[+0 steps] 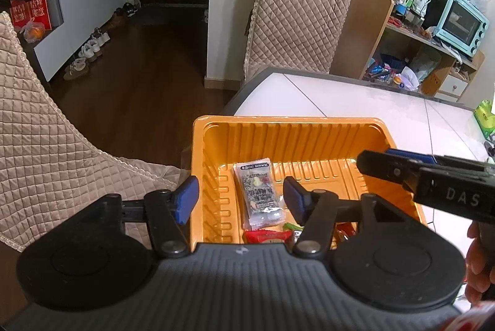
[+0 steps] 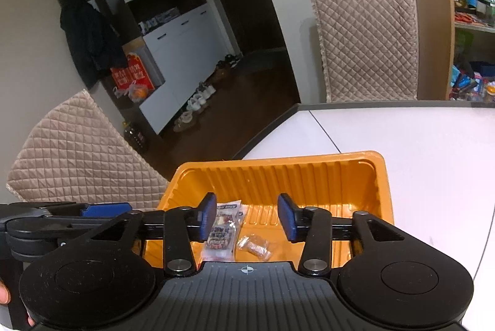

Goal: Organize snacks
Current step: 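Open the left tool to drop the grey packet while the right tool drops the brown candy, then withdraw both tools from the tray toward the silver foil bag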

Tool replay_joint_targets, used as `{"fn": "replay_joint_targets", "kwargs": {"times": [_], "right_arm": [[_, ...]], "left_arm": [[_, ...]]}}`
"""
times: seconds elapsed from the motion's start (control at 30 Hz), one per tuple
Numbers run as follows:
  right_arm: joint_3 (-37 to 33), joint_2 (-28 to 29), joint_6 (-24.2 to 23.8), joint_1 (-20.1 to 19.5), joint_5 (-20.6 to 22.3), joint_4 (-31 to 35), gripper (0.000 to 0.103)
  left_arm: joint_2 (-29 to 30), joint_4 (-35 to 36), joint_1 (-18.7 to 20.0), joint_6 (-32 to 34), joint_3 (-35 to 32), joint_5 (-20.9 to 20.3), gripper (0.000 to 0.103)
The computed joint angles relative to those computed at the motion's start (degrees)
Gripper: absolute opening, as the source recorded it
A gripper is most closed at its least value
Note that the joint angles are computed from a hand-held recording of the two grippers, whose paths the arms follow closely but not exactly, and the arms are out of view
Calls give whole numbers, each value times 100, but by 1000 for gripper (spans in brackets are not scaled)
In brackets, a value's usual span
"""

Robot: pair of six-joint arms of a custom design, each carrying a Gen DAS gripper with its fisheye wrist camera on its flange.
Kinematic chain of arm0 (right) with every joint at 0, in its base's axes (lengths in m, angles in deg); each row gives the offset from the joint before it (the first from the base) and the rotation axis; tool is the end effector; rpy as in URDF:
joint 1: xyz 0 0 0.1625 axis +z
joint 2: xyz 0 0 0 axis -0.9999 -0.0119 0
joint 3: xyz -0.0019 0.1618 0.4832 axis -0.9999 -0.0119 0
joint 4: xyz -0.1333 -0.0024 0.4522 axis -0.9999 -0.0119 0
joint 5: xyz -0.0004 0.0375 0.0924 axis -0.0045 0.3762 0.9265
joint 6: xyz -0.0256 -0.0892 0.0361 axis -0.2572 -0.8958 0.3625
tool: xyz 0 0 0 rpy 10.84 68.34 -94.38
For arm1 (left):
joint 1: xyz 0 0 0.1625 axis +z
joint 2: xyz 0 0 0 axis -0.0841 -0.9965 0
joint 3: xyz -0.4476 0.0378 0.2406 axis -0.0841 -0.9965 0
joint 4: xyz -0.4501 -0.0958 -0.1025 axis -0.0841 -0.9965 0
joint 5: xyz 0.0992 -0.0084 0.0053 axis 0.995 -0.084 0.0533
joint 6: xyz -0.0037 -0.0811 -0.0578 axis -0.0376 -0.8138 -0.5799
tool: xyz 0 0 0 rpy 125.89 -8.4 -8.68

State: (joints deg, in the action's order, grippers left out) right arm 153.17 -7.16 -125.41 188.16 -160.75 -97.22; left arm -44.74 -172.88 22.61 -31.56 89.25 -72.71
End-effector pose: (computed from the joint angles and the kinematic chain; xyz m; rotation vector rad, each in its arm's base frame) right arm 0.2119 -0.4534 0.2264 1.2225 -2.8239 0.5266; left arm -0.3163 -0.3249 0.1515 -0.2546 2.0763 -1.0695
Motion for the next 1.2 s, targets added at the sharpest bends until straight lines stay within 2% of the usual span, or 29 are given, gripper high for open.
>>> {"fn": "replay_joint_targets", "kwargs": {"times": [0.2,0.5,0.8,0.93,1.2], "right_arm": [[187,-520,-19,-155,50,227,49],[503,-1527,-164,-510,236,625,55],[669,-2736,-262,-1062,425,1550,56],[681,-3249,-489,-1344,435,2024,56],[727,-4192,-1093,-1938,352,2895,57]], "left_arm": [[11,254,-304,-335,-61,-106,68],[168,388,-823,-635,-200,-426,72],[513,194,-1298,-758,-365,-750,76],[727,36,-1475,-758,-439,-884,83],[1224,-397,-1672,-519,-621,-1178,83]]}}
